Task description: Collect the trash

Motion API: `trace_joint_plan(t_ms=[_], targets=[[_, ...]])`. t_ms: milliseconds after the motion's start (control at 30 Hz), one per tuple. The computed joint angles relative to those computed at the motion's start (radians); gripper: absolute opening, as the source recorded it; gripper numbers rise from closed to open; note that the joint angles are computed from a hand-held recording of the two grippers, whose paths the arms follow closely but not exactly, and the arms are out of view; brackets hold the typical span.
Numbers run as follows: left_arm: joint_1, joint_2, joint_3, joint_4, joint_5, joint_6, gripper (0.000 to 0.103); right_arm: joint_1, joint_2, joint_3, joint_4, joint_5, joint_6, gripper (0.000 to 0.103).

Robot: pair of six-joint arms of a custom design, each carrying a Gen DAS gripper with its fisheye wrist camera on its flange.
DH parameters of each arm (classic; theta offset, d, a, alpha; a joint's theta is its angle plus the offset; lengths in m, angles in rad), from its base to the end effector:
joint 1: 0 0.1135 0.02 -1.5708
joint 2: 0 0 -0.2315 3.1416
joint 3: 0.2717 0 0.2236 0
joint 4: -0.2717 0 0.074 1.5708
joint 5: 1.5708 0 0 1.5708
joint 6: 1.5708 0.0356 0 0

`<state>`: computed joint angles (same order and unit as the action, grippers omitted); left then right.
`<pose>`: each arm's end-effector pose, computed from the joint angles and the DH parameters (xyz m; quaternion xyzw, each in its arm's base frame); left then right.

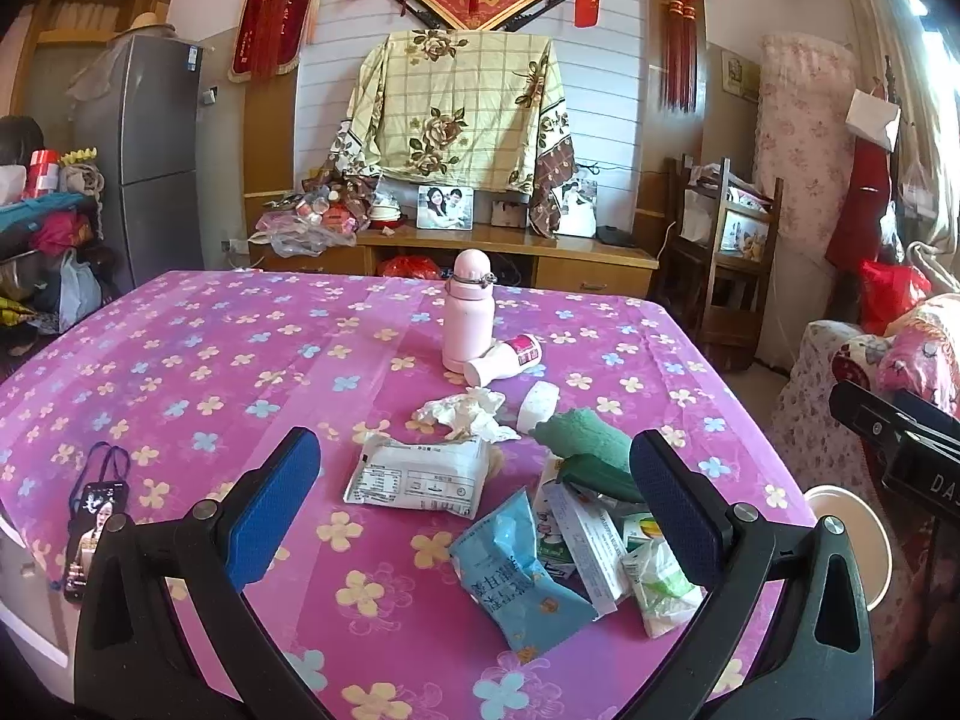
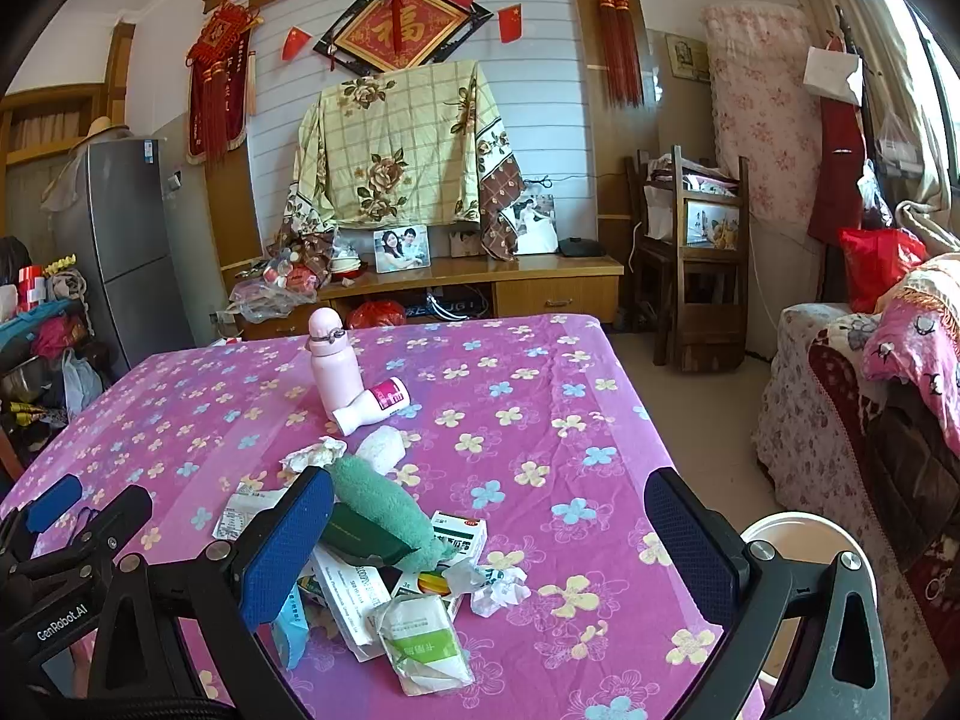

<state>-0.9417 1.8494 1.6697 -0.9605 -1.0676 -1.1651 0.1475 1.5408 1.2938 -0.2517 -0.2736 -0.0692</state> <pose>0.2279 -0.2601 0.2738 -0.2018 0.8236 0.0860 0.5230 0.3267 0.0583 0.2986 -0.1613 0.8392 0.1370 0.5010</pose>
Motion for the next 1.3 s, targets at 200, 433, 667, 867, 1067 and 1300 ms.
trace_joint_plan(t_ms=[200,433,667,867,1067,1300], targets=[[-0.001,-0.002,0.000,-0.003,-0.003,-0.001,0.103,0.001,-0.003,-0.004,0.002,0.002,0.000,0.103],[-0.001,-0.001,0.001,-0.006,-0.004,-0.002,0.103,-0.001,-0.003,-0.005,0.001,-0.001,0.003,0.103],[0.000,-0.004,-0.001,-0.006,-0.003,-0.001,0.103,-0.002,-0.002,0.001,-0.006,-0.001,-0.003,0.103],[0.000,-0.006,-0.005,-0.002,-0.004,0.000,0.103,0.001,-0.006,-0.017,0.007,0.002,-0.001,0.103],[-0.002,-0.004,0.000,-0.010,-0.008,-0.004,0.103,0.004,-0.005,-0.032,0.013,0.004,-0.001,0.103],[0.003,-0.015,-0.008,-0.007,-0.001,0.001,0.103,0.010,0.006,-0.031,0.010,0.010,-0.009,0.103]])
